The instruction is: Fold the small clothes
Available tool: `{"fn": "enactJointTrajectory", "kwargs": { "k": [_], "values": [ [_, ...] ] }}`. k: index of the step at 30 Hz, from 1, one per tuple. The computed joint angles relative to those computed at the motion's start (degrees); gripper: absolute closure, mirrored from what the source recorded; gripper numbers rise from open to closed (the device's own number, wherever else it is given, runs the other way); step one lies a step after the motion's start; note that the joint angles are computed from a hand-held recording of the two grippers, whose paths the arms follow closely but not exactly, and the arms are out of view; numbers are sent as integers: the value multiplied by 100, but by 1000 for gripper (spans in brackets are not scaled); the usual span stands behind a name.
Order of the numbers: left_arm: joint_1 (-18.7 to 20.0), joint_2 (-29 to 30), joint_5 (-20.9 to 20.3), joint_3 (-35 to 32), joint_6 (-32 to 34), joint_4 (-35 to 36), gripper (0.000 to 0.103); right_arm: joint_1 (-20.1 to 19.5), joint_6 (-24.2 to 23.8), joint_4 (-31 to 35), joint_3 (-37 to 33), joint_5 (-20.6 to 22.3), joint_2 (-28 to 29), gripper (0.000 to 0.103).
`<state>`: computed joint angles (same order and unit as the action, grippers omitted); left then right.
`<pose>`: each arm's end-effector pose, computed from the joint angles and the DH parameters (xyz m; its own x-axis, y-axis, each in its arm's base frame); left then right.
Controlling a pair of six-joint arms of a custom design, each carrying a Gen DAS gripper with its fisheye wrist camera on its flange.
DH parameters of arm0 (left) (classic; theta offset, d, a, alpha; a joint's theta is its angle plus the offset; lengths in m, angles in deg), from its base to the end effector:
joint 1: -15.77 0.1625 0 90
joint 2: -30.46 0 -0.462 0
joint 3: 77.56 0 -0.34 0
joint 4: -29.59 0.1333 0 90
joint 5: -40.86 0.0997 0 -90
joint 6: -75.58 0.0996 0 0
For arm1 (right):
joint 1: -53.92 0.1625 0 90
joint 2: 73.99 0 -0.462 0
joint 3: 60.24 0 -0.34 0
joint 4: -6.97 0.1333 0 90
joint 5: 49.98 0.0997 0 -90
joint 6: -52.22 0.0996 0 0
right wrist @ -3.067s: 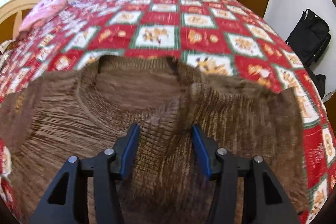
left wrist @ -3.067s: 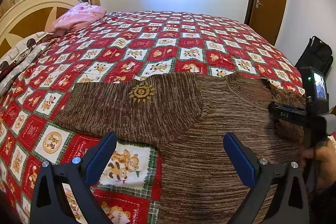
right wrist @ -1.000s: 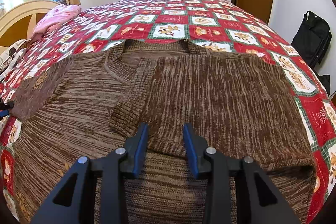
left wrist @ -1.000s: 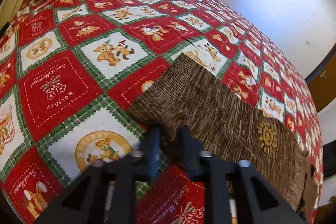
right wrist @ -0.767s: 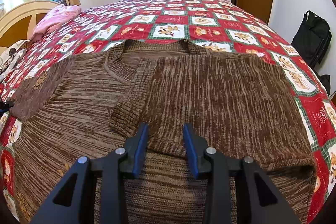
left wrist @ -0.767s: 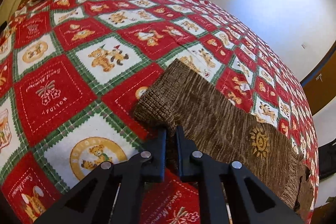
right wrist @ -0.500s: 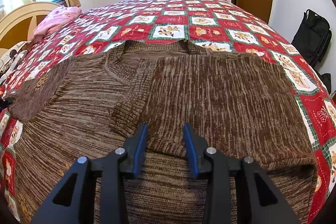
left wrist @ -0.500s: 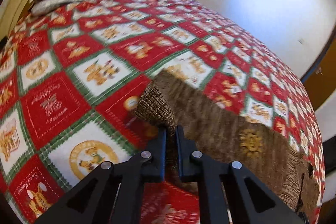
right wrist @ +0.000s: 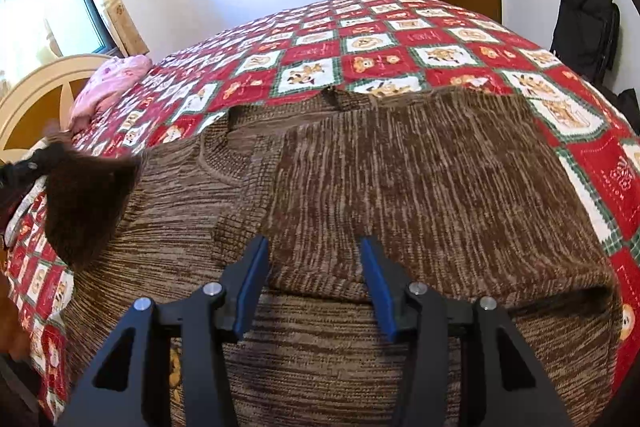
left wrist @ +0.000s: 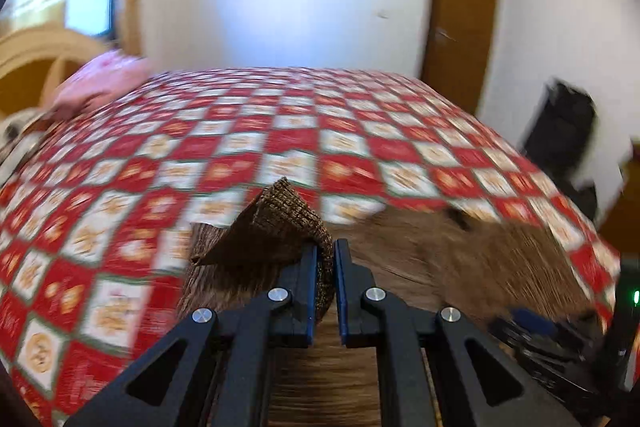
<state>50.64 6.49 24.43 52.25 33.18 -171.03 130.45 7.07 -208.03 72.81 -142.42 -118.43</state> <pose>-0.2228 -0.4342 0.0033 -0.7191 -0.2465 -0.6496 0.4505 0.5464 -0.7061 0.0143 -0.4943 0.1251 -0.8140 -0.3736 0.4448 -0.5524 0.7345 -0.3941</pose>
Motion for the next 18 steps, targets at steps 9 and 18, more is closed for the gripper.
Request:
{"fn": "enactJointTrajectory", "kwargs": {
  "k": [9,18],
  "values": [
    [291,-39,-1419,-340,-495,1351,90,14,-175,-2,9,-26,41,41],
    [-315,-104,-1412,896,-1804,585,68,71,-171,22,4,-104,33,40]
  ]
}}
